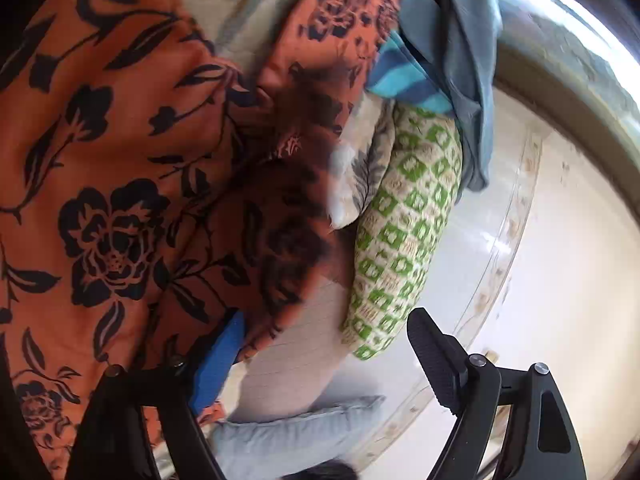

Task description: Fold small clothes

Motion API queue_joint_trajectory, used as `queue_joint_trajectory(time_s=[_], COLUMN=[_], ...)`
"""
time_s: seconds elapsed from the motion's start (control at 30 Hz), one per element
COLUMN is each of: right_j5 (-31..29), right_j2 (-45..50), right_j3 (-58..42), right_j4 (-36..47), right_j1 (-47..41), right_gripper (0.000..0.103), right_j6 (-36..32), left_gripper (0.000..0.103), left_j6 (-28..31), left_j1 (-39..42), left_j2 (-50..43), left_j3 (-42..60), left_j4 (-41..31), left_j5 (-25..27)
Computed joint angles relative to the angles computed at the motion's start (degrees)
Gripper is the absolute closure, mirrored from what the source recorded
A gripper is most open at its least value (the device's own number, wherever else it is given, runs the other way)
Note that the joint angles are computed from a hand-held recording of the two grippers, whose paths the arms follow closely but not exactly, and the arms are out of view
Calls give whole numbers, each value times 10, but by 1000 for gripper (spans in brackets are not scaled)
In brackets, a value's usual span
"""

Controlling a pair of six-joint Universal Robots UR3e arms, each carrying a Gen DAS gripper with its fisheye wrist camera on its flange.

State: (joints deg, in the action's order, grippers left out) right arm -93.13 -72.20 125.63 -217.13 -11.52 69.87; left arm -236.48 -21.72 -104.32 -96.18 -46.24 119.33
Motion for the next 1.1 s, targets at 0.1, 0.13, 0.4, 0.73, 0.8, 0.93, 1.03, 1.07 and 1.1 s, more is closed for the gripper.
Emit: queue_joint_trajectory(time_s=[0.1, 0.13, 0.4, 0.73, 0.8, 0.93, 1.03, 1.07, 1.1], right_j5=[2, 23, 284, 489, 466, 313, 222, 213, 205], right_j2=[-121, -154, -92, 89, 104, 183, 247, 273, 297], right_j3=[-60, -86, -411, -608, -606, -663, -725, -774, -820], right_j4=[277, 373, 1005, 1276, 1201, 1045, 971, 997, 1017], right_j1=[-47, -81, -409, -501, -467, -381, -361, -362, -365], right_gripper=[18, 18, 18, 24, 24, 46, 73, 79, 92], right_j6=[215, 286, 625, 687, 722, 803, 814, 819, 828], left_gripper=[0, 0, 0, 17, 28, 45, 45, 45, 45], left_j6=[13, 20, 106, 186, 201, 197, 158, 142, 127], left_j1=[-11, -15, -73, -122, -127, -120, -101, -94, -86], left_j2=[-9, -12, -75, -191, -212, -240, -236, -232, -224], left_j3=[9, 10, 67, 207, 234, 274, 272, 270, 262], left_j4=[19, 32, 147, 143, 121, 46, 1, -18, -31], left_j5=[3, 2, 8, 25, 36, 44, 52, 55, 54])
